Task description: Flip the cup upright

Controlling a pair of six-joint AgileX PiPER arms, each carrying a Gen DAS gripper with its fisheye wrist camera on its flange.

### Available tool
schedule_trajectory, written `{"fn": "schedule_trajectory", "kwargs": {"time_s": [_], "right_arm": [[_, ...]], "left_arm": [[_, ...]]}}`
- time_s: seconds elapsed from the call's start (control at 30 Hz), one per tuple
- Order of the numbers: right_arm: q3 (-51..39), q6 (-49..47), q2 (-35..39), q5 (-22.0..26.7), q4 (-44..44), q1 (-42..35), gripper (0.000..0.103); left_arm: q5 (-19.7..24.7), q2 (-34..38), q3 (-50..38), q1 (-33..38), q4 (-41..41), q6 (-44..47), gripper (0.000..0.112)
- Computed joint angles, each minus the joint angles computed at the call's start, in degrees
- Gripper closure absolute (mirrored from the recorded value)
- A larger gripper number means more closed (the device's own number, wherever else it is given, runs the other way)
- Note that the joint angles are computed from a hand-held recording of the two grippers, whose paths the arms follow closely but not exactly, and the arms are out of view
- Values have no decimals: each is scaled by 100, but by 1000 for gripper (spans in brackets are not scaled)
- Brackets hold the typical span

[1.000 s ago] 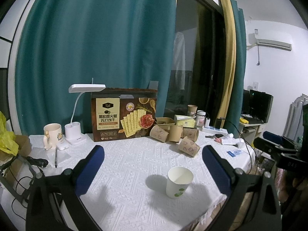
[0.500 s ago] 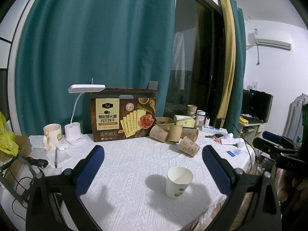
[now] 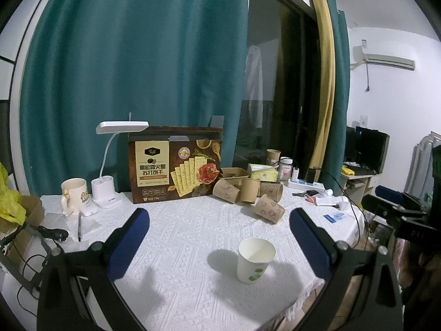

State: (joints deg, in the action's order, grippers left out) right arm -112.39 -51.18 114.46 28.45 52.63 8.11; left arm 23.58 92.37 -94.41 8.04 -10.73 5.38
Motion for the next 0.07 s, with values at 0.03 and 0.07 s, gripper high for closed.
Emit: {"fn": "schedule_trajectory", "kwargs": {"time_s": [0.03, 0.07], "right_arm": [[-6, 3, 7, -1, -1, 2, 15], [-3, -2, 1, 9, 0, -4, 15]], "left_arm": [[-16, 3, 7, 0, 2, 7, 11], [-31, -4, 30, 10, -37, 49, 11]]}}
